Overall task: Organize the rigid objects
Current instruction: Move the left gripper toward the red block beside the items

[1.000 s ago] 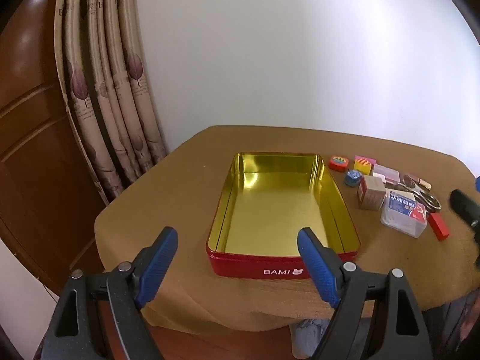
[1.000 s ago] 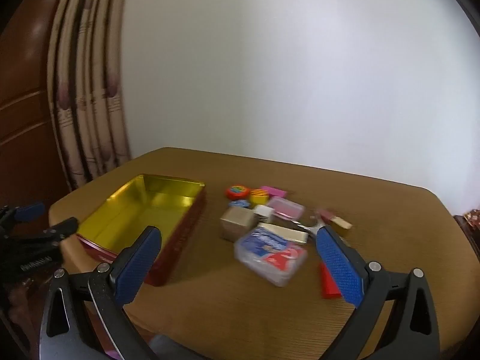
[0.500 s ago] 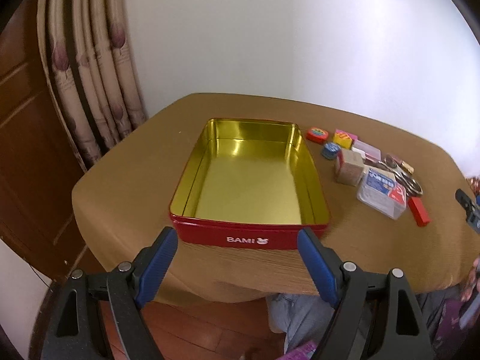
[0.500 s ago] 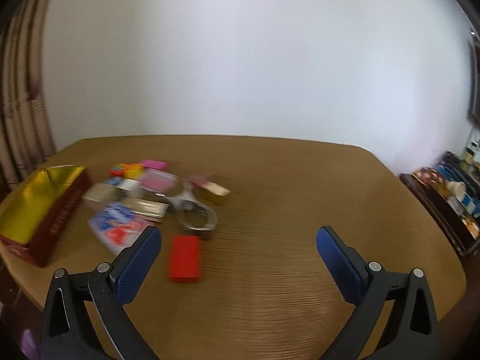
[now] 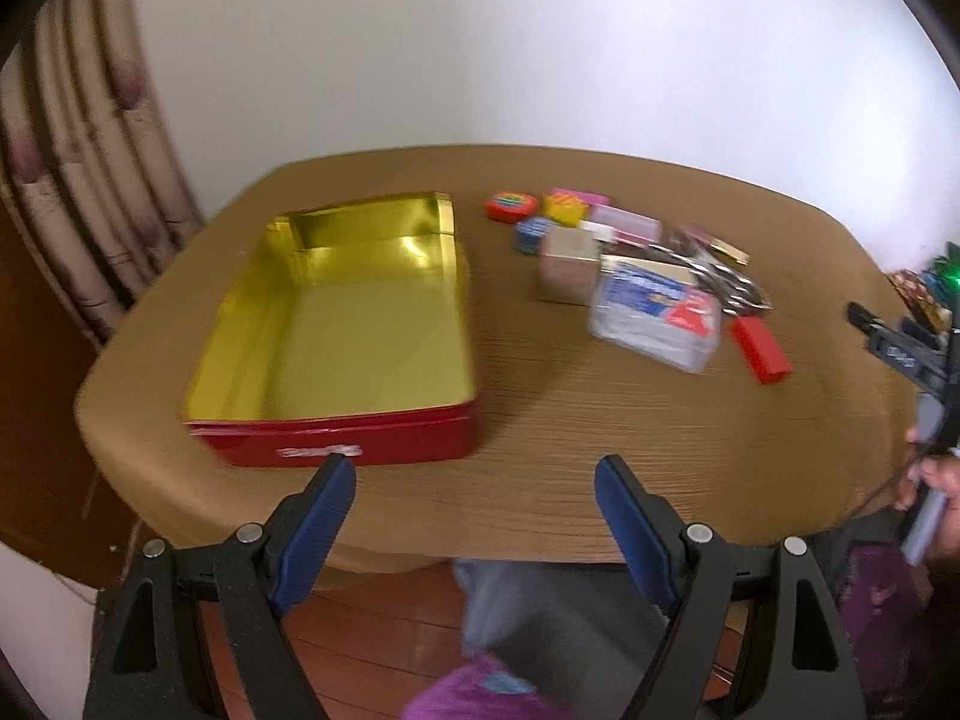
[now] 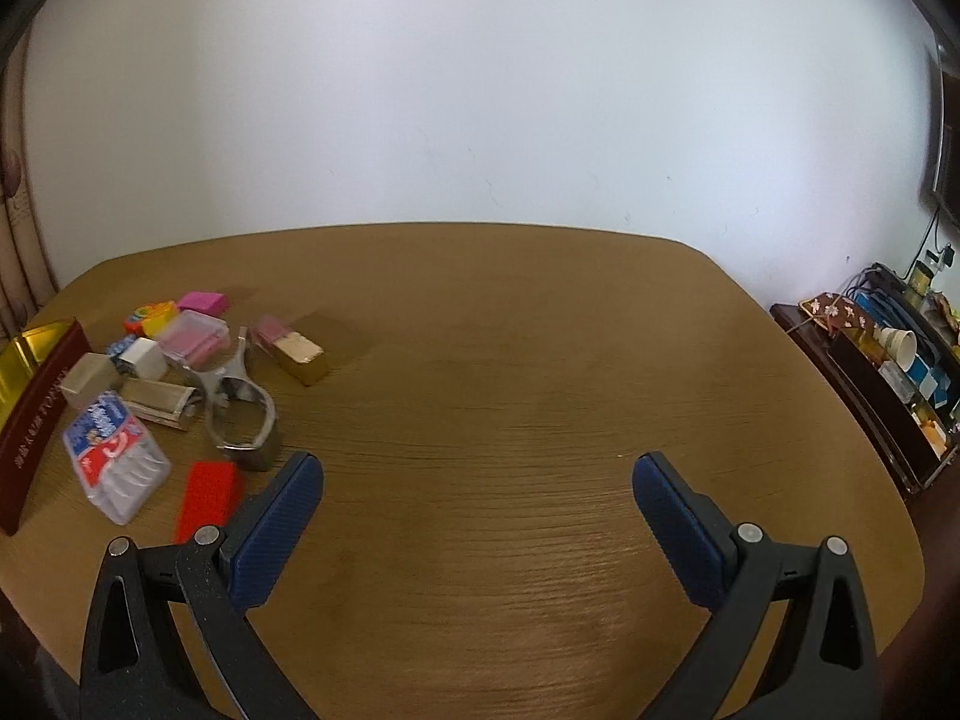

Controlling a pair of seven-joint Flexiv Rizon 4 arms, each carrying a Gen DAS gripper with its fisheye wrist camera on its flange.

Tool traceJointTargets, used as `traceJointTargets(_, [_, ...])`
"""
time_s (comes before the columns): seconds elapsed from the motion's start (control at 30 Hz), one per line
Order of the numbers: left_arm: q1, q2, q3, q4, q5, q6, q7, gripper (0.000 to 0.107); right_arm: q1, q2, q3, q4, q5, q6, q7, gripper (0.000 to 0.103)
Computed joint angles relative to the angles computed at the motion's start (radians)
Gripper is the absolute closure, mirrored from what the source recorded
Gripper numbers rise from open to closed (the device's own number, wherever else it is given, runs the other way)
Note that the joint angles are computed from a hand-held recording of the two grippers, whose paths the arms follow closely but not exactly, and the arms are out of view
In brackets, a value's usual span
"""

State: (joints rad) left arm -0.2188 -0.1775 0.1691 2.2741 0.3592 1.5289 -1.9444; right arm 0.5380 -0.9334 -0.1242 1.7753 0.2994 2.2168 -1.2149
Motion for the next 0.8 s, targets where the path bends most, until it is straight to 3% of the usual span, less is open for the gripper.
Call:
traceJointTargets(0.07, [0.027,-0.018,-0.063,-0.014,-0.066,-0.015,0.055,0.022,-0.027,-0.010,0.016,-0.014,-0.031,-0.020,0.012,0.000])
traceJointTargets(0.27, [0.117,-0.103,-0.278,-0.093,-0.408,-0.118,0.354,0.022,-0.170,-0.032,0.133,-0.032,-0.209,-0.032,0.101,0.000])
traceJointTargets(0.5, [0.049,-0.203,-0.258,-0.223,-0.454,-0.160,0.482,0.022,-0.283,-0.055,0.221,-0.033,-0.394,-0.019,0.212,0.000])
traceJointTargets(0.6, [0.022,-0.214,-0.253,-0.239,-0.485,-0.194,0.480,0.022,-0.310,-0.055,0.232,-0.031,-0.459,-0.029,0.249,0.000])
traceJointTargets(0.63, [0.026,-0.222,-0.268,-0.240,-0.511,-0.202,0.484,0.022,-0.317,-0.054,0.235,-0.031,-0.485,-0.036,0.255,0.000])
traceJointTargets(0.8, [0.127,-0.248,-0.473,-0.221,-0.829,-0.259,0.597,0.022,-0.329,-0.048,0.221,-0.035,-0.537,-0.076,0.277,0.000])
